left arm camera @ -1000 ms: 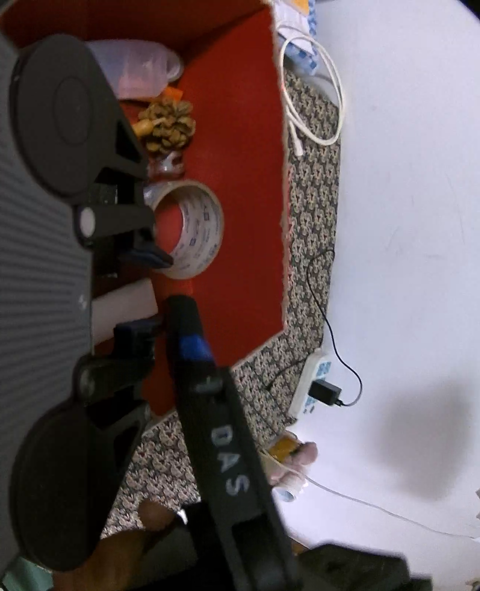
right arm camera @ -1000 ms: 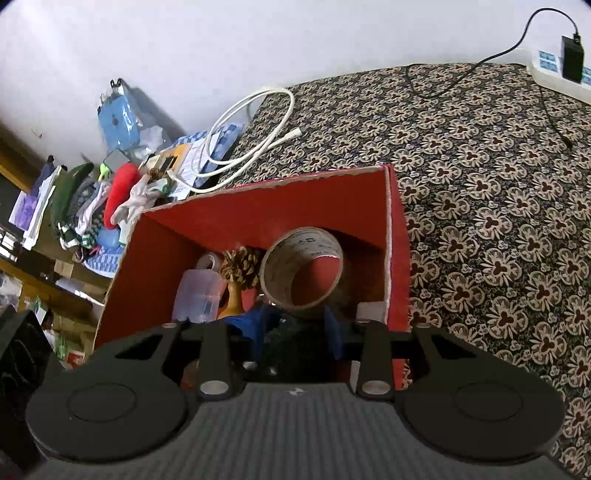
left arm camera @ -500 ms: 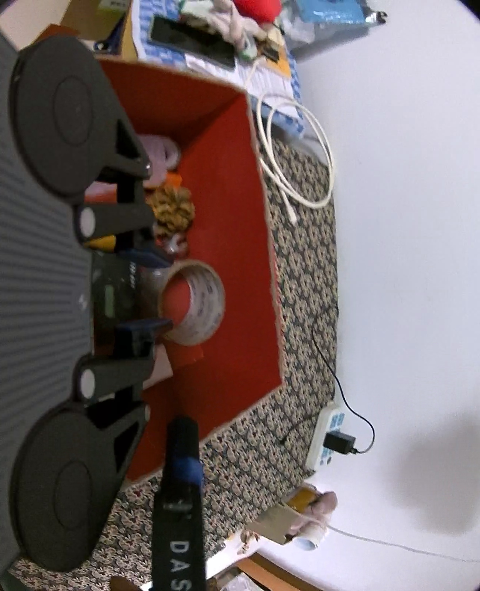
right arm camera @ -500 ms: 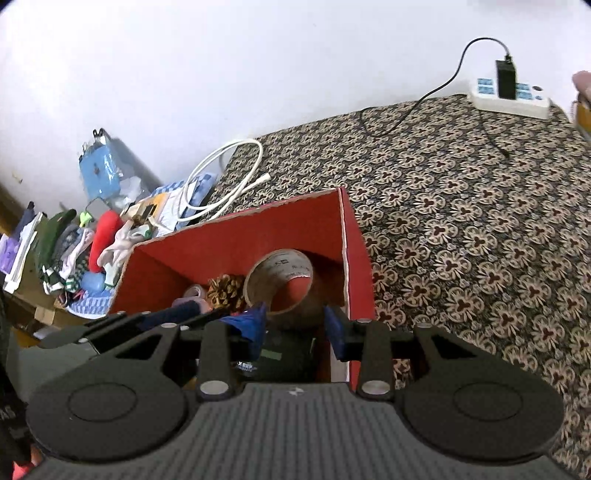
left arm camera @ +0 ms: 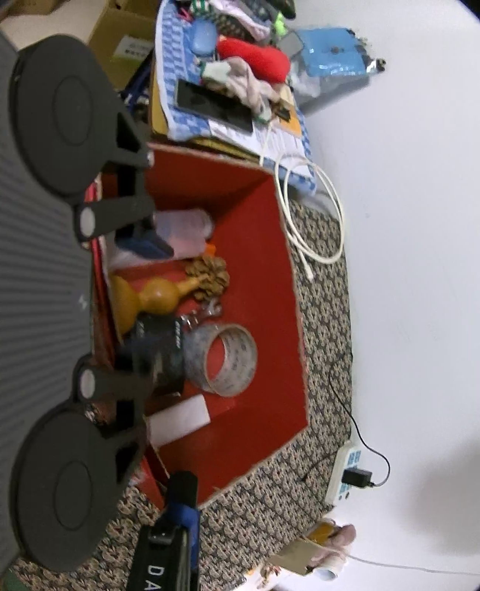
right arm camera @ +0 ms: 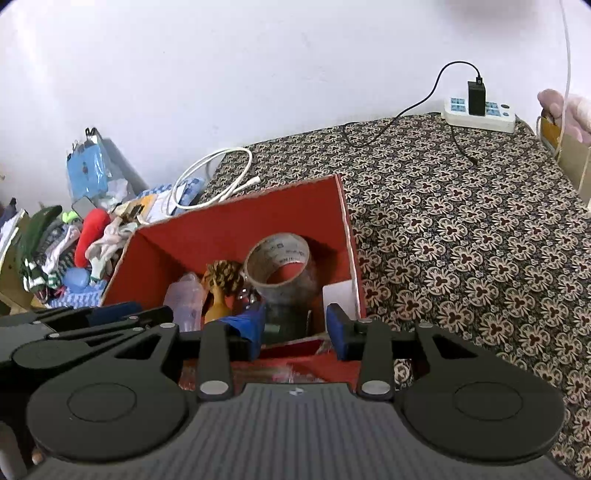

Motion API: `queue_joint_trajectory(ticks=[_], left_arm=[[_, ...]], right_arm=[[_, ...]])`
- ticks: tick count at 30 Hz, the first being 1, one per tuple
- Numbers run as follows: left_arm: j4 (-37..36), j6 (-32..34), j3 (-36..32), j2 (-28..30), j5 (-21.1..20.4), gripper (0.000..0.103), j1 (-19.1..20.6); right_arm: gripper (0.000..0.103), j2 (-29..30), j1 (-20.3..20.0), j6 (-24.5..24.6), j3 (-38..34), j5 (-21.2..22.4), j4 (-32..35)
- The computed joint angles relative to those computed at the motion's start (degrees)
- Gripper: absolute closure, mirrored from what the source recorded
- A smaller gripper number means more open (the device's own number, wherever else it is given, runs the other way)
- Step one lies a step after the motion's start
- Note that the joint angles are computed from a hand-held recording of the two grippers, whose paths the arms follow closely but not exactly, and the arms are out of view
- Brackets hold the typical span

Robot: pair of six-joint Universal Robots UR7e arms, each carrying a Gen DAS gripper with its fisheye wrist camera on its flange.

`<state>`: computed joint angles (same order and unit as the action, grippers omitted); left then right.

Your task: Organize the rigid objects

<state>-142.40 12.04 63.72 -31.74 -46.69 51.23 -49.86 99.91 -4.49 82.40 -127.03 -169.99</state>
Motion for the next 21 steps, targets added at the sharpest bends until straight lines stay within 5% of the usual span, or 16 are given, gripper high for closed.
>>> queue_joint_trajectory(ticks=[12, 21], left_arm=[[-3.63, -4.71, 6.16, -2.79, 5.07, 0.033, -1.38], [3.73, -14.92, 6.82, -1.69, 7.86, 0.027, -2.55]], right_arm=[[0.081, -0.49, 0.83, -0.40, 1.67, -2.59, 2.13], [0.079, -1.81, 0.88, -1.68, 3.13, -7.05, 4.96]])
